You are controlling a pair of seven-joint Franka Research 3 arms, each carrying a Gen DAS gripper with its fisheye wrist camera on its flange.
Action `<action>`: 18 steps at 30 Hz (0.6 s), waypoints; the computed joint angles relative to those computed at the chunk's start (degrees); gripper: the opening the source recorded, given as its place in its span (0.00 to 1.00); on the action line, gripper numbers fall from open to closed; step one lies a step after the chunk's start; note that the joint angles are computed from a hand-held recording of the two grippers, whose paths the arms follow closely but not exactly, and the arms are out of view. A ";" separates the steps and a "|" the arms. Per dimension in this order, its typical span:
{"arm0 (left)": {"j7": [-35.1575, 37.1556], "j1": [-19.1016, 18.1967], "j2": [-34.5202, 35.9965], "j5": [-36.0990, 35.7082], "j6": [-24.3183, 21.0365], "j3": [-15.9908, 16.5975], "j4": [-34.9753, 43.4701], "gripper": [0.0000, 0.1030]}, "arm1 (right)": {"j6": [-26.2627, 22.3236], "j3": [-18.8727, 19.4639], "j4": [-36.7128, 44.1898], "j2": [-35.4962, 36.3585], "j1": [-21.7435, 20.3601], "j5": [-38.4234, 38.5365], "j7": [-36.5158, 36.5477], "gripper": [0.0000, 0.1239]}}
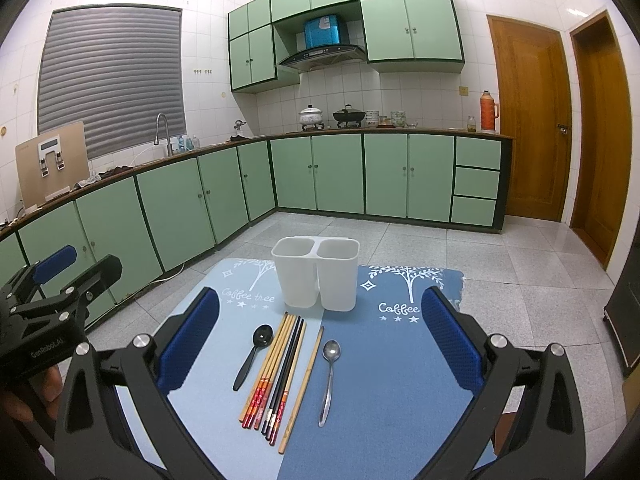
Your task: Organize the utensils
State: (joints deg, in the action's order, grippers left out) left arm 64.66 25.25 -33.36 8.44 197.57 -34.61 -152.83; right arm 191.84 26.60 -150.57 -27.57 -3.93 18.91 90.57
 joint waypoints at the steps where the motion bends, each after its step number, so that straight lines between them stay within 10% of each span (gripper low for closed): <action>1: 0.02 0.04 -0.02 -0.03 0.04 -0.05 0.00 0.94 | 0.06 -0.09 0.09 0.15 0.02 -0.09 -0.05 0.79; 18: 0.24 0.71 1.72 0.52 -1.46 -0.17 1.43 0.94 | 1.51 7.29 1.87 4.99 -6.71 2.56 -0.90 0.79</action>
State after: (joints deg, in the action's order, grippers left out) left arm 64.90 25.96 -31.64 8.96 196.11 -34.78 -151.40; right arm 193.35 33.89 -148.70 -22.58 -10.64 21.47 89.67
